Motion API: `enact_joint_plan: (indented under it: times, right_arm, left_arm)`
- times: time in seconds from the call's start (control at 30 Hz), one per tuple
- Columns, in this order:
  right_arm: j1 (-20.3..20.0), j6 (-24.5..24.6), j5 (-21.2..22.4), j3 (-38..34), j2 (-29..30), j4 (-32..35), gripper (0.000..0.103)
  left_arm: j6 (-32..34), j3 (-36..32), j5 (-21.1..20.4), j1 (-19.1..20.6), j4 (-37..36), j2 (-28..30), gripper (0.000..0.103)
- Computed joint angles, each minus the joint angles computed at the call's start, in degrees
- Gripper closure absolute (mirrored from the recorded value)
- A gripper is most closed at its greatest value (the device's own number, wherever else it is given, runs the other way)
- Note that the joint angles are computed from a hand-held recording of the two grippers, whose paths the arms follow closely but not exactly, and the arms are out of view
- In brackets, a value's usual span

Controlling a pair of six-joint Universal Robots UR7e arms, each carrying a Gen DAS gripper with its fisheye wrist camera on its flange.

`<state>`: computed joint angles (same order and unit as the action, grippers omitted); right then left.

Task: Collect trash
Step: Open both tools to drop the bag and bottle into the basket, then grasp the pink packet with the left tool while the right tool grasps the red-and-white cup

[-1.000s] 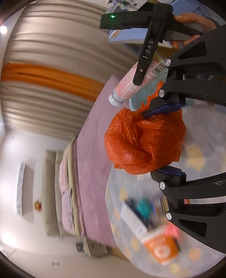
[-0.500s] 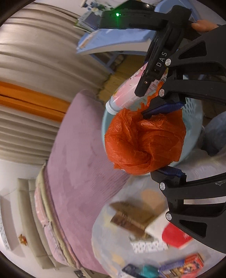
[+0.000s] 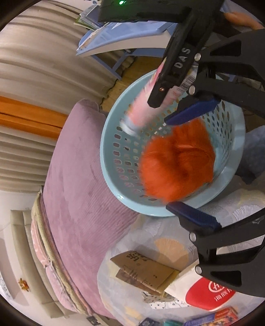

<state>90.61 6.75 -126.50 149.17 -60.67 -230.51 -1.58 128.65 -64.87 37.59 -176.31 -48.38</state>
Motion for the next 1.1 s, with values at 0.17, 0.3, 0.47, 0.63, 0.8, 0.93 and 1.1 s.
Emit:
enact_joint_plan:
  times: [0.17, 0.3, 0.47, 0.63, 0.8, 0.93, 1.1]
  right_arm:
    - [0.1, -0.3, 0.9, 0.9, -1.2, -0.7, 0.053]
    - [2.7, -0.3, -0.2, 0.9, -1.3, -0.4, 0.053]
    - [8.0, -1.1, -2.6, -0.4, -0.4, 0.6, 0.053]
    - [14.9, -3.2, -4.5, -3.6, 2.7, 2.0, 0.053]
    - [19.5, -5.4, -4.4, -7.2, 6.6, 3.8, 0.053]
    - [21.6, -5.4, -3.3, -10.4, 9.5, 6.8, 0.053]
    - [23.4, -5.8, -2.5, -14.1, 13.0, 9.7, 0.053]
  left_arm:
    - [-0.3, 2.1, -0.5, -0.5, -1.6, -2.0, 0.025]
    - [0.1, 4.7, -1.5, -0.4, -4.1, -5.2, 0.025]
    - [-1.0, 8.2, -0.5, -0.9, -6.7, -10.1, 0.026]
    - [-2.0, 11.8, 3.0, -0.3, -8.1, -17.4, 0.026]
    - [-2.1, 15.1, 9.4, 1.1, -8.1, -26.0, 0.026]
    - [-2.5, 16.4, 14.6, 3.9, -5.6, -33.2, 0.026]
    - [-3.1, 16.2, 16.8, 9.1, -1.7, -39.4, 0.029]
